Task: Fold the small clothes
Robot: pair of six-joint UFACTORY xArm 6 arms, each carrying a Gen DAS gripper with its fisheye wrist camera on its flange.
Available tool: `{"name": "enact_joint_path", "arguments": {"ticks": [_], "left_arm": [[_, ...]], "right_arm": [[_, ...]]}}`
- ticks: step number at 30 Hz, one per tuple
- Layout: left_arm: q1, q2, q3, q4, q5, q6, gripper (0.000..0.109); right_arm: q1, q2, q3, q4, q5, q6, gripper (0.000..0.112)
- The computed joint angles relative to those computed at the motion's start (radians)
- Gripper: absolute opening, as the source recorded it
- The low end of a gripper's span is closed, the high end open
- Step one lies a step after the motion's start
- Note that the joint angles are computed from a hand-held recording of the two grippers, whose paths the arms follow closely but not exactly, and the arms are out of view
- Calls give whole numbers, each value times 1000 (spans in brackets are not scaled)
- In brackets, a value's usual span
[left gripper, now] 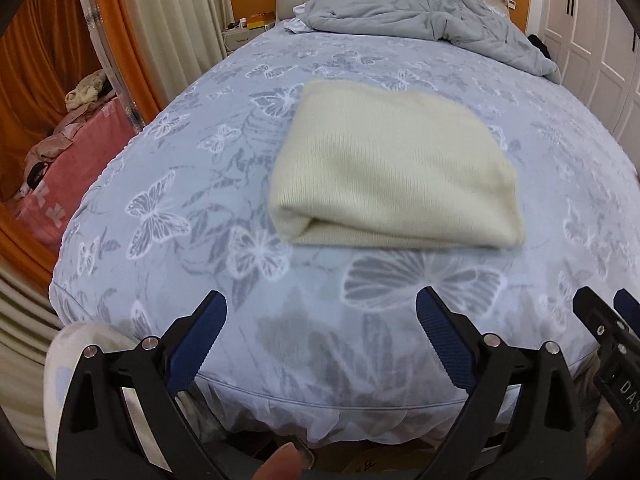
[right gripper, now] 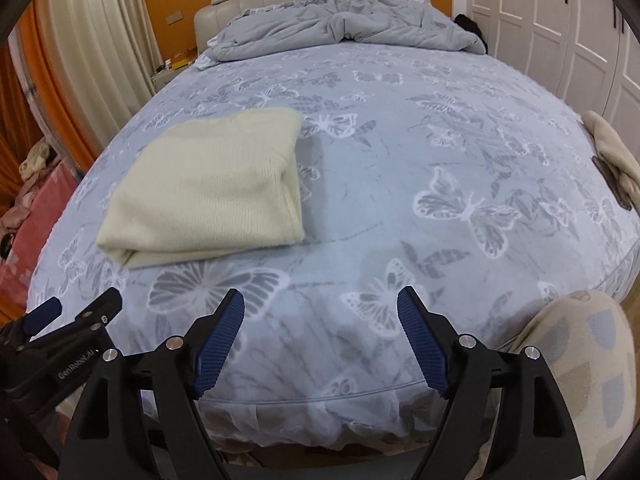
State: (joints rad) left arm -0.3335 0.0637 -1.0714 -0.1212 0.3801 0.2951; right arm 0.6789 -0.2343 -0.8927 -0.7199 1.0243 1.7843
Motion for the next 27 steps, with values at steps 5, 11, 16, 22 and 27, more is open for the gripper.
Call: {"name": "enact_joint_path", "arguments": {"ticks": [5,11,16,22,27], "left_arm": [[1,0,13,6,-18,-15,93],[-2,-6,27,32,-28,-41,93],[0,1,13,32,-3,-38,93],[5,2,18,47,-16,-57,93],[3,-3,25,38,-23,-41,93]], "right_arm": [[2,20,-4,9,-15,-5,77],[8,43,-21,8,-22,-21,77],[11,55,-35,13,-27,-39,77],[16,64,-47,14,-24,-36,77],[20,70,-56,14,-18,-36,77]]}}
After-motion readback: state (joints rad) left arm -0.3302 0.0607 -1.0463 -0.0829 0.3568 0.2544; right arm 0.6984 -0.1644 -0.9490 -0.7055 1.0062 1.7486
